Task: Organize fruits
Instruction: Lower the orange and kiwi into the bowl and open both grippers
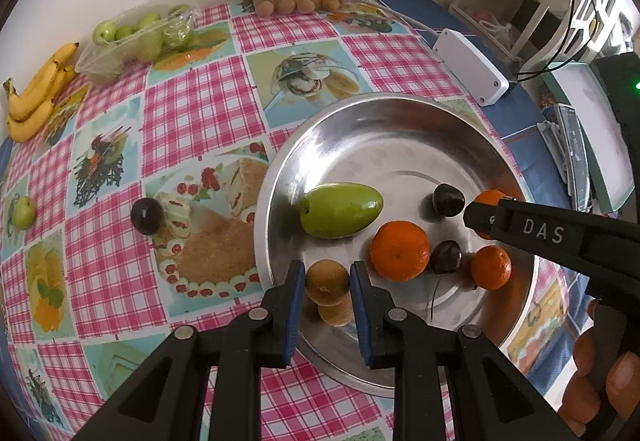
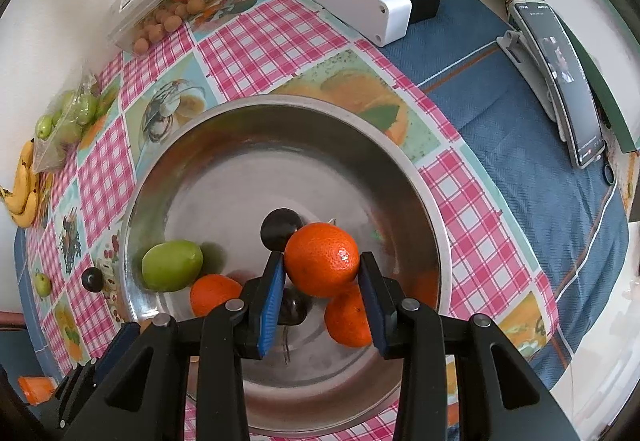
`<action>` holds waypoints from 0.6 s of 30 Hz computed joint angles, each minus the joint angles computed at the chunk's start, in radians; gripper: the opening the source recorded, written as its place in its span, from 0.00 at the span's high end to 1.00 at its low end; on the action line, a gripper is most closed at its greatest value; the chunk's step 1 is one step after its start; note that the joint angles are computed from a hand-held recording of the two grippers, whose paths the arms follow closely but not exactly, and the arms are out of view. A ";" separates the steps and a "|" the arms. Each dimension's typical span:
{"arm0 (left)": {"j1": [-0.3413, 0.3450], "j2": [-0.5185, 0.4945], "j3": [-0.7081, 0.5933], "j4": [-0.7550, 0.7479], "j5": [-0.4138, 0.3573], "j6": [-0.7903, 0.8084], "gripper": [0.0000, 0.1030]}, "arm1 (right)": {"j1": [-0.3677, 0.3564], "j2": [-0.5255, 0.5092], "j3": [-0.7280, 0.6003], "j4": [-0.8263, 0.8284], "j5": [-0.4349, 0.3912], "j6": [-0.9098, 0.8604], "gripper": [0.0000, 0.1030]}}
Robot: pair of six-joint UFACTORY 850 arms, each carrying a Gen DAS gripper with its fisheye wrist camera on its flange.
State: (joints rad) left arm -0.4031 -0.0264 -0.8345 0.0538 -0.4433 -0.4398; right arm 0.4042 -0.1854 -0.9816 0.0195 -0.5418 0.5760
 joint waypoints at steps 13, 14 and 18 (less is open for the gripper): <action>-0.002 -0.007 -0.003 0.006 -0.018 -0.009 0.75 | 0.001 -0.010 -0.006 0.030 -0.018 -0.022 0.62; -0.001 -0.008 -0.005 0.003 -0.020 -0.006 0.75 | 0.002 -0.009 -0.006 0.026 -0.018 -0.018 0.62; 0.001 -0.006 -0.005 -0.006 -0.026 -0.001 0.73 | 0.000 -0.007 -0.010 0.021 -0.020 -0.013 0.53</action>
State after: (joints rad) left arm -0.4022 -0.0319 -0.8397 0.0482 -0.4689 -0.4412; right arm 0.4046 -0.1921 -0.9917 0.0404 -0.5616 0.5629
